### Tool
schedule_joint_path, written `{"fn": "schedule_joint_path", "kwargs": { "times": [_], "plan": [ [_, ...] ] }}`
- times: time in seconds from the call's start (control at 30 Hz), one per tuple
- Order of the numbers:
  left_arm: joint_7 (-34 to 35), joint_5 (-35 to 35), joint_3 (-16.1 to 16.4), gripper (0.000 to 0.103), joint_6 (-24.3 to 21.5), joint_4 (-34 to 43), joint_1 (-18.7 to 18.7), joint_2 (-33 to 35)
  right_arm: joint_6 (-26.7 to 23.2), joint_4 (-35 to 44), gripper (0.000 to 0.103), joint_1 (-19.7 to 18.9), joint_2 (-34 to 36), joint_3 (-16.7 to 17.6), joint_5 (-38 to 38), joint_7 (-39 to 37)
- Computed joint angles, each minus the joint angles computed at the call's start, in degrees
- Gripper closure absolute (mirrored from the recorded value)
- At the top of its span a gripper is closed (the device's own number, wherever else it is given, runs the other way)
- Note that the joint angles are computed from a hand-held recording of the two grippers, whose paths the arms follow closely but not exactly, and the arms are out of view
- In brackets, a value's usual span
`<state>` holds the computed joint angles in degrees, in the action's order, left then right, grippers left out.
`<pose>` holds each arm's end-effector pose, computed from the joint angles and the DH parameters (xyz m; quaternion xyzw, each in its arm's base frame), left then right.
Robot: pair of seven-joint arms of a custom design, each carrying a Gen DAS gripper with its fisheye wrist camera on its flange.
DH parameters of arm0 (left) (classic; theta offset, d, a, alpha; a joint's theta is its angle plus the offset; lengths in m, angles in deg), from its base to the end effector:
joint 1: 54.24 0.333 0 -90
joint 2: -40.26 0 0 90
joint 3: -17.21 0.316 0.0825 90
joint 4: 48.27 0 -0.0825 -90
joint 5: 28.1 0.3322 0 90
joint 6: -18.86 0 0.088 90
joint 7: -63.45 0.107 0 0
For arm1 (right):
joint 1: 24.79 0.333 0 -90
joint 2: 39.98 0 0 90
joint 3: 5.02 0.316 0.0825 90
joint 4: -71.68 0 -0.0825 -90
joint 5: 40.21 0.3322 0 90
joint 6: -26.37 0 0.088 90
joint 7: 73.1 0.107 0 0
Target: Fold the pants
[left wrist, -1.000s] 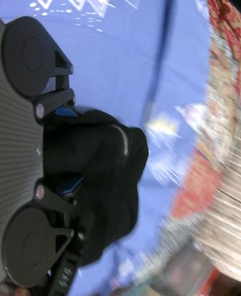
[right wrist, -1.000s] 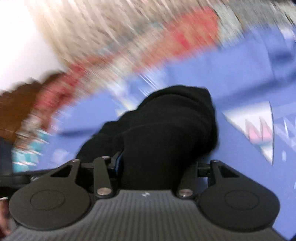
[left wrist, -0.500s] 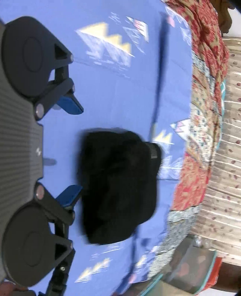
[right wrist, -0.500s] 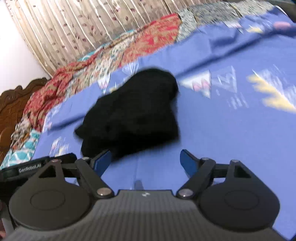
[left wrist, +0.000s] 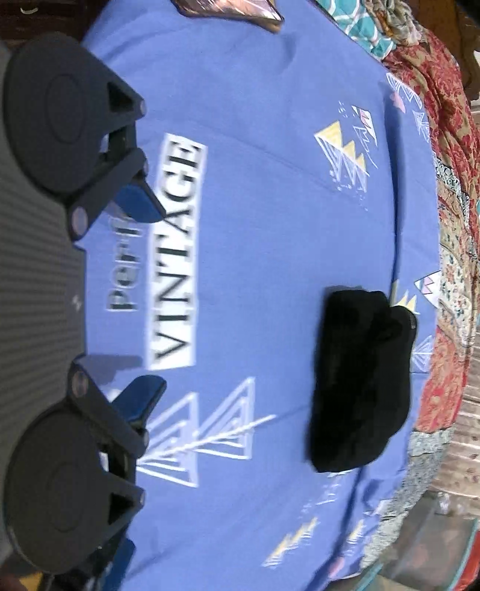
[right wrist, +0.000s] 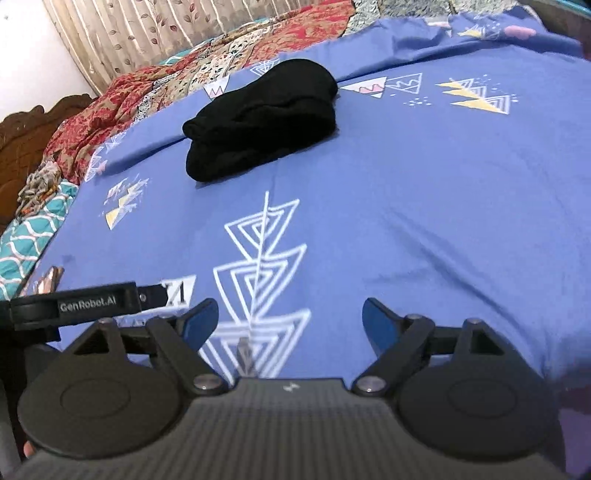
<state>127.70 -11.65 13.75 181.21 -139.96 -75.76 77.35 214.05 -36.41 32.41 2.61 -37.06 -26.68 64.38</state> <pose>0.6307 -0.2998 0.3506 -0.6007 0.7429 -0.2492 0.1584 0.5690 0.3128 0.2913 -0.5200 0.7573 -0.1748 0.3542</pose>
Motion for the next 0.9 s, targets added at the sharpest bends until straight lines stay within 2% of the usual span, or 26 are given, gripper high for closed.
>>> {"fn": "schedule_joint_path", "kwargs": {
  "times": [0.13,0.27,0.33,0.57,0.8,0.9],
  "plan": [
    [-1.4,0.6,0.5,0.009,-0.3,-4.3,-0.7,-2.2,1.3,-2.2,0.015,0.6,-0.9,0.9,1.2,-0.2],
    [-3.0,3.4,2.1,0.0,-0.3,-6.2,-2.1,-3.2,1.6,-2.5,0.013,0.2,-1.1,1.9,1.7,-0.7],
    [-3.3,4.0,2.0,0.0,-0.5,-6.7,-2.0,-3.3,2.5,-3.0,0.011,-1.9,-1.6,4.0,1.9,-1.4],
    [-3.0,5.0,1.0,0.0,-1.9,-6.0,-1.2,-2.7,4.2,-2.6,0.005,-5.2,-1.6,8.0,4.6,-2.9],
    [-1.3,3.7,-0.2,0.0,-1.4,-6.0,0.0,-2.4,4.3,-2.1,0.0,-4.8,-1.0,7.9,6.3,-4.4],
    [0.4,2.6,-1.1,0.0,-1.5,-6.0,0.9,-2.3,3.4,-1.4,0.0,-2.8,0.1,5.8,7.9,-4.1]
  ]
}}
